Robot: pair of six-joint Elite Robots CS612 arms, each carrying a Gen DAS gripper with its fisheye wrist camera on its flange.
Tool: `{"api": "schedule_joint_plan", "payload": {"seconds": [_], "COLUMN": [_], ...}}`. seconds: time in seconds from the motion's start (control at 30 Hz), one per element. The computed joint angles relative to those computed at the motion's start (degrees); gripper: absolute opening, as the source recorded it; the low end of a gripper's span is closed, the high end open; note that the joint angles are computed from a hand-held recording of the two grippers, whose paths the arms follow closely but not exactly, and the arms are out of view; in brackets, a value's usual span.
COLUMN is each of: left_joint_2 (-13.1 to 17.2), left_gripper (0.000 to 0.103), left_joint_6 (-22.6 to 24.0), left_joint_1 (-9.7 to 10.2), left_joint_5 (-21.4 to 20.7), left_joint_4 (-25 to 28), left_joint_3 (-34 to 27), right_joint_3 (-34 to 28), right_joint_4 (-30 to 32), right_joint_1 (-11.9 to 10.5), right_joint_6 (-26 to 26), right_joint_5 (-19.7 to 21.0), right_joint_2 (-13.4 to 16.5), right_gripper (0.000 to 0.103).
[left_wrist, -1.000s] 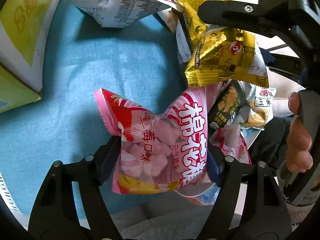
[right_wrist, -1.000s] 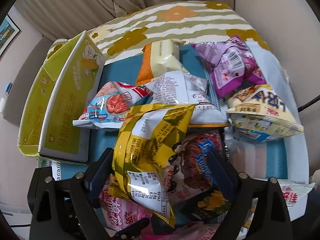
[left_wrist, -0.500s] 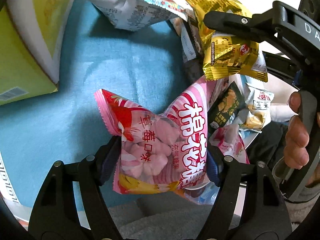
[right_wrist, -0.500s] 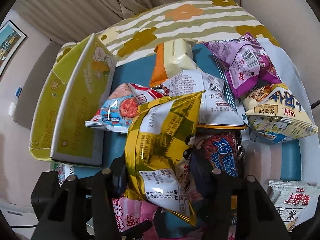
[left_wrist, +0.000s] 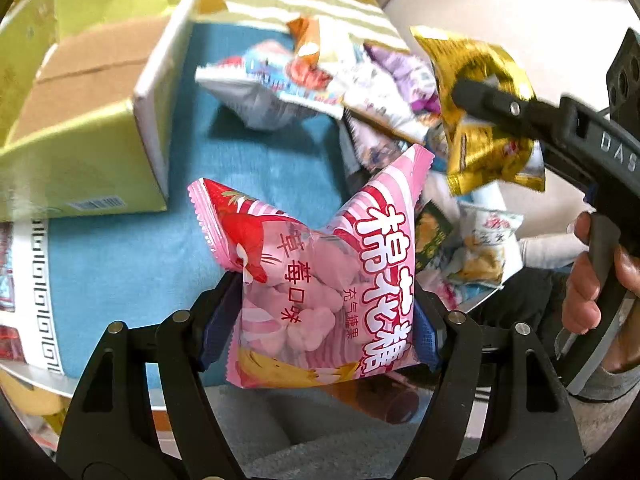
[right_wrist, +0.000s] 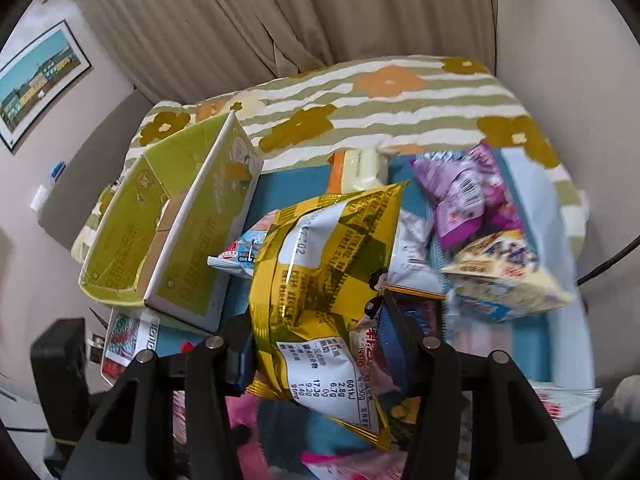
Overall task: Organize snacks
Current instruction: 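Carry both bags over the yellow box and open both tools to drop them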
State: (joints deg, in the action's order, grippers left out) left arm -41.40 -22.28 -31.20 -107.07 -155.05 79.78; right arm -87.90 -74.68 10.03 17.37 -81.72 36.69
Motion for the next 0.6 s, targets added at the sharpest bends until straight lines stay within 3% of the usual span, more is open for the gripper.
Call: {"api": "schedule_joint_plan", "payload": {"seconds": [0.33, 0.6], "left_joint_2": [-4.3, -3.1], "left_gripper": [0.071, 0.071], "left_joint_6": [-2.9, -2.0], "left_joint_1": [-0.31, 3.08], "left_joint_5": [8.6, 11.8], "left_joint_4": [-5.7, -5.5], "left_joint_3": [2.1, -3.5], "right_joint_3": [-2.2, 5.1], "right_joint_4": [-1.1, -8.6], "right_joint_1": [-0.4, 0.2], "right_joint_6": [-4.9, -6.6], "right_joint_5": [0.3, 2.6], "right_joint_2": [-1.8, -5.7], "right_gripper": [0.048, 0.048]}}
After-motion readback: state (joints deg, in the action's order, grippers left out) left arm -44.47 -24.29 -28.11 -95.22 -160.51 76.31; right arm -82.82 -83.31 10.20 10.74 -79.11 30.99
